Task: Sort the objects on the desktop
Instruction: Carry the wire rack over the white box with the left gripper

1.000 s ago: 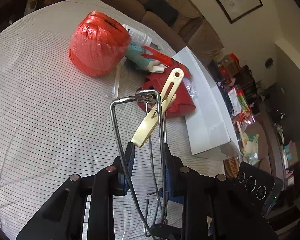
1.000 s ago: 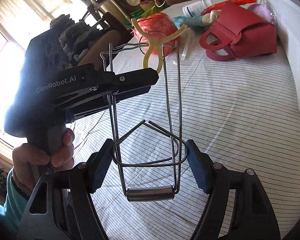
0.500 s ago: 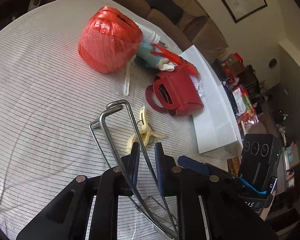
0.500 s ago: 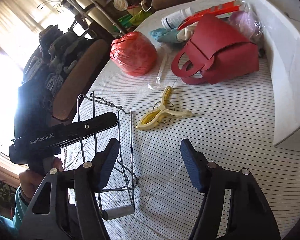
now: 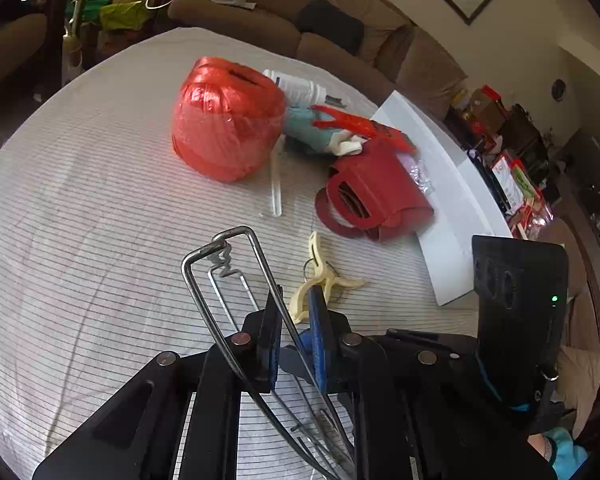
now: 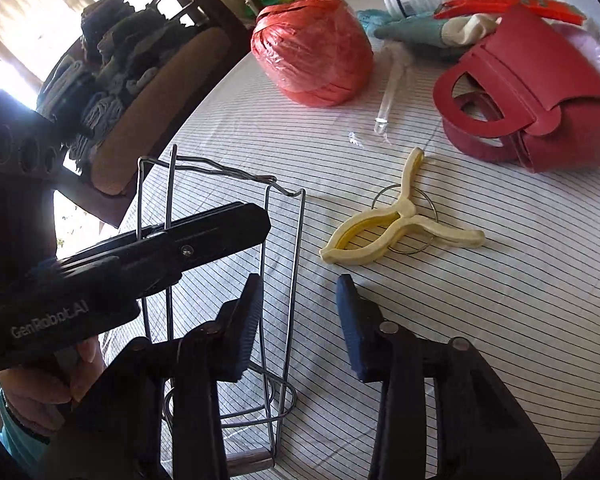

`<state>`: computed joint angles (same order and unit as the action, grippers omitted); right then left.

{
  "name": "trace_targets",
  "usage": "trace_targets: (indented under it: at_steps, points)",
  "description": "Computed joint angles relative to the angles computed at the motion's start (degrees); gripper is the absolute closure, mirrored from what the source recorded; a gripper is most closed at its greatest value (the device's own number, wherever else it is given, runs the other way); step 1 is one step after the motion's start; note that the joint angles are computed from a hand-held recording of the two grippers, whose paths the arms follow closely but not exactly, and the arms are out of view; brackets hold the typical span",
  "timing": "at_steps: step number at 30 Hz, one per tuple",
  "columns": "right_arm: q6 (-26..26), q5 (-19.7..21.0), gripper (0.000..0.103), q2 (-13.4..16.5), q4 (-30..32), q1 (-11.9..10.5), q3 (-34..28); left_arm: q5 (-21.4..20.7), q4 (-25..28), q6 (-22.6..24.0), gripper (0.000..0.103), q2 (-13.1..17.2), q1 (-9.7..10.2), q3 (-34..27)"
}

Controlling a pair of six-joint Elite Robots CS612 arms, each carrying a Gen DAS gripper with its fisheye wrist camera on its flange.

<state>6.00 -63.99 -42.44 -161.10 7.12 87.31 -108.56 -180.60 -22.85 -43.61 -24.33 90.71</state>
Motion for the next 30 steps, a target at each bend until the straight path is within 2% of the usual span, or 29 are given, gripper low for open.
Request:
trace_targets:
  at_steps: [1, 3, 6, 8, 11, 14, 15, 16, 17, 19, 22, 24, 26, 27, 28, 29, 30]
  points:
    - [-0.03, 0.15, 0.087, 0.16, 0.22, 0.08, -0.14, -0.66, -1.12, 0.49, 0.095, -0.03, 0.03, 0.1]
    - [0.97, 2.57, 0.088, 0.27, -1.77, -0.27, 0.29, -4.34, -3.31, -0.66, 0.095, 0.44, 0.65, -0.14]
    - [0.85, 5.85, 0.085, 0.2, -4.15, -0.92, 1.15, -13.25, -9.84, -5.71, 0.096, 1.89, 2.2, -1.02]
    - [2.28, 10.25, 0.083, 0.25, -6.62, -1.84, 1.93, -19.98, -15.73, -9.52, 0.096, 3.08, 3.34, -2.05]
    - [4.3, 15.38, 0.08, 0.06, -12.54, -3.05, 3.39, -27.05, -23.12, -14.48, 0.096, 4.32, 4.3, -3.48]
    - [3.43, 19.12, 0.074, -0.38, -15.29, -3.92, 4.24, -29.51, -24.42, -15.84, 0.095, 4.68, 4.29, -4.23]
    - [2.8, 20.07, 0.067, -0.43, -15.4, -4.11, 4.32, -29.53, -23.48, -15.35, 0.095, 4.58, 4.15, -4.17]
    - [2.33, 19.36, 0.054, -0.64, -15.34, -4.08, 4.47, -29.99, -22.52, -15.09, 0.095, 4.64, 4.05, -4.3]
    - [2.01, 17.87, 0.05, -0.79, -14.99, -3.95, 4.47, -30.61, -23.2, -15.9, 0.095, 4.96, 4.04, -4.58]
    - [2.74, 16.42, 0.048, -0.47, -15.97, -3.84, 3.92, -32.21, -23.85, -16.17, 0.095, 5.23, 4.15, -4.89]
    - [2.46, 18.69, 0.045, 0.18, -17.78, -4.45, 3.11, -35.42, -26.97, -17.96, 0.094, 6.04, 4.49, -5.89]
    - [0.42, 23.62, 0.045, 0.59, -16.92, -5.01, 2.5, -37.98, -31.26, -21.37, 0.094, 6.95, 4.84, -7.11]
    - [0.08, 28.76, 0.045, 1.0, -17.61, -5.48, 2.03, -40.72, -36.5, -26.71, 0.094, 8.23, 5.19, -9.06]
    - [2.57, 33.79, 0.045, 1.9, -20.17, -6.01, 1.5, -41.86, -39.17, -29.77, 0.094, 8.8, 5.35, -10.1]
    - [7.28, 38.21, 0.045, 3.07, -25.12, -6.43, 0.77, -43.01, -42.2, -32.96, 0.094, 9.39, 5.46, -11.18]
    - [10.96, 40.24, 0.045, 3.68, -30.0, -6.78, 0.51, -43.96, -45.33, -36.16, 0.094, 9.88, 5.59, -12.19]
    - [12.68, 40.62, 0.045, 3.7, -32.82, -6.91, 0.6, -45.08, -48.55, -39.66, 0.094, 10.47, 5.64, -13.55]
